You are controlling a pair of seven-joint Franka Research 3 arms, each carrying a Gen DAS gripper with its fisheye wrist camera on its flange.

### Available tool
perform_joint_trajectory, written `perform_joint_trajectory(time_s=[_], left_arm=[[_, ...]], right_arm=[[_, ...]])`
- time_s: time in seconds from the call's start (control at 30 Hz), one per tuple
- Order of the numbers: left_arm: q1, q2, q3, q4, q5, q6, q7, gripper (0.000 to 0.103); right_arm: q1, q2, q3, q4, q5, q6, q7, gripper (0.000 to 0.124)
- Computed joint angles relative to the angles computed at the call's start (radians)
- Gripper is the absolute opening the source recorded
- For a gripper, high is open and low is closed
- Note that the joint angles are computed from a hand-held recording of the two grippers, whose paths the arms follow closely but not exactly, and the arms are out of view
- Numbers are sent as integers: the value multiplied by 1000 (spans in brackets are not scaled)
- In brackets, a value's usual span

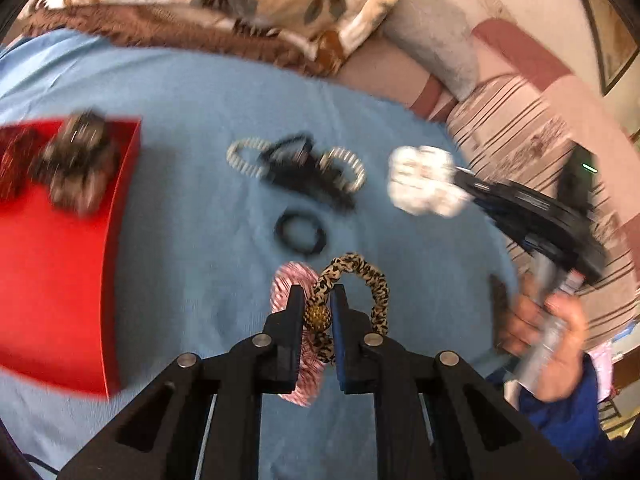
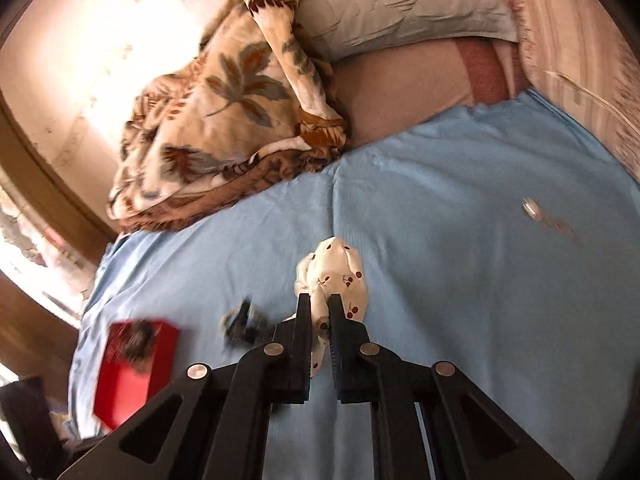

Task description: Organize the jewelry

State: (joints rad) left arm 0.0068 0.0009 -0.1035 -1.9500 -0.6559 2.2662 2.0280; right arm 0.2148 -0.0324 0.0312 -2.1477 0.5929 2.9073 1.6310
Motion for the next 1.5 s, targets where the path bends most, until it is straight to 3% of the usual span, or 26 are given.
perform_joint_trajectory(time_s=[0.03,0.07,0.13,0.2,0.27,0.47,0.6,0.7,0.8,0.93,1.2,1.43,1.47,1.5], left_arm=[[-3,-8,-3,-19,52,11,-32,22],[-4,-18,-3,-38,104,20,-66,29],[2,-50,10,-68,105,14,-76,33],[8,-88,31,-95,60,19,-67,51],[13,-127,45,-132,61,71,-93,57],[11,-150,74,-164,98,89,-138,57],[4,-143,72,-179,138,102,-140,57],[0,-124,65,-168,166,112,-156,57],[-2,-73,51,-116,214,150,-168,57],[4,54,23,23,301,148,-173,57],[26,262,-34,231,487,107,-219,34],[14,297,-54,246,611,125,-232,27],[11,295,-56,242,623,133,-236,23],[10,294,-60,240,628,136,-232,8]], right_arm=[[7,-56,3,-75,47,8,-9,12],[6,-83,6,-118,31,0,20,27],[-24,-133,28,-208,-91,-28,153,58],[-53,-180,49,-295,-181,-19,262,61],[-43,-218,37,-349,-184,-10,283,61],[-57,-289,65,-415,-272,12,345,61],[44,-285,17,-410,-197,27,263,61],[154,-248,-31,-375,-78,37,134,61],[272,-173,-81,-293,122,27,-73,61],[313,-82,-57,-192,278,18,-260,61],[239,38,49,-81,310,3,-311,61],[195,87,107,-32,301,-18,-314,61],[195,90,110,-31,279,-13,-297,61],[195,93,113,-29,263,-9,-283,60]])
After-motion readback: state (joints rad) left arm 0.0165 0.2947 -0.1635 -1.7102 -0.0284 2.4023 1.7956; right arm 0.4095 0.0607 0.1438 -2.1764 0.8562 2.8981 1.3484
